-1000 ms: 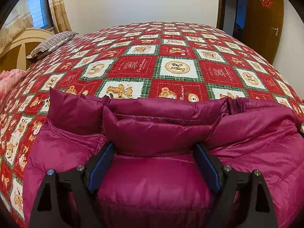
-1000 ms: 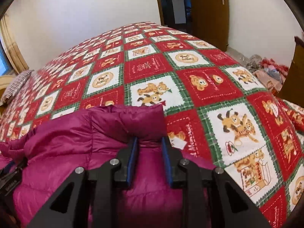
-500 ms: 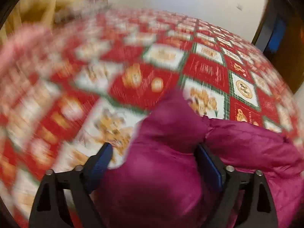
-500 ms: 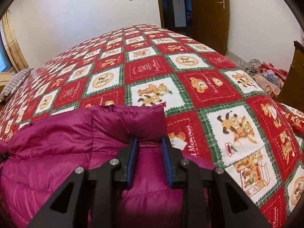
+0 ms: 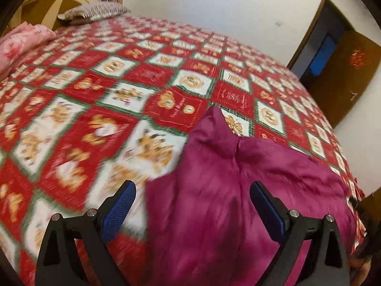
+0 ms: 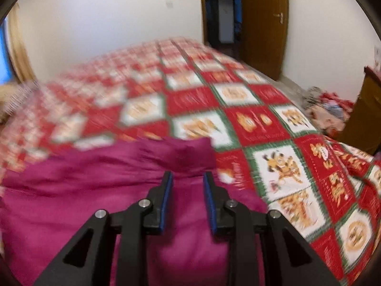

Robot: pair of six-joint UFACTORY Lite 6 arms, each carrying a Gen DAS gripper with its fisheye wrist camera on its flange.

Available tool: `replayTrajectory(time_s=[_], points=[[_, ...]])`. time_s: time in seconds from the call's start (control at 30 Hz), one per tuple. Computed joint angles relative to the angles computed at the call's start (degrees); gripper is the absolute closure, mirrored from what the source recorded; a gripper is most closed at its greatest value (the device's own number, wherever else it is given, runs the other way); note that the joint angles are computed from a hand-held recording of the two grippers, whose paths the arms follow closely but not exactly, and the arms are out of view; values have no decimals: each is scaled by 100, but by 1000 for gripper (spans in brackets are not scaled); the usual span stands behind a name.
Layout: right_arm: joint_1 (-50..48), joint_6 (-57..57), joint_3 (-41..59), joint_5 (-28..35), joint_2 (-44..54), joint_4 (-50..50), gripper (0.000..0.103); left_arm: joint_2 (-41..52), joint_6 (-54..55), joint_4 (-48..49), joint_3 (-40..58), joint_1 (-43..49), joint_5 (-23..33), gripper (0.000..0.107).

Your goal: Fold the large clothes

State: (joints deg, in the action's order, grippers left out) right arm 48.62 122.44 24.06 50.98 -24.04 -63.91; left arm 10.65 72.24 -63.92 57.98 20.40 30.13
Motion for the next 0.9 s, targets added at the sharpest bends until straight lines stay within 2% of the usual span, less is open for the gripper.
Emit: replayTrajectory(time_s=[0.1,0.23,0.37,0.47,0.57,0.7,0.8,0.83,0.9], points=[[1604,578,683,653,316,45,74,-777,622,-262,-823,509,290,10],[2475,1237,1707,391,1762,-403,74,-1169,896,-409,-1535,977,540,10],[2582,1787,2245,-56,2950,-723,75,-1188,1024,-522,-2018,1266,738,10],[2223,2300,2233,-698,3583,-983,78,-1666,1616,-1054,-2645,1220,489,10],[2256,2925,2092,-724,3787,-1398,78,-1927,1886,-1429,-2974,959,289,10],[2209,3062,1909,-830,3652,-1548,78,-2163,2100,-1849,-3292,879,560,9],[2263,3368,1729,-843,3540,-1742,78,-2092,2169,-2105,-3320,925,969,10],[2287,3364,1766,-823,3578,-1719,78,-2059,2179,-2132,-3309,942,1186,11],[2339,3352,1836,-787,3641,-1667,78,-2104,2099,-2112,-3310,909,1402,33]])
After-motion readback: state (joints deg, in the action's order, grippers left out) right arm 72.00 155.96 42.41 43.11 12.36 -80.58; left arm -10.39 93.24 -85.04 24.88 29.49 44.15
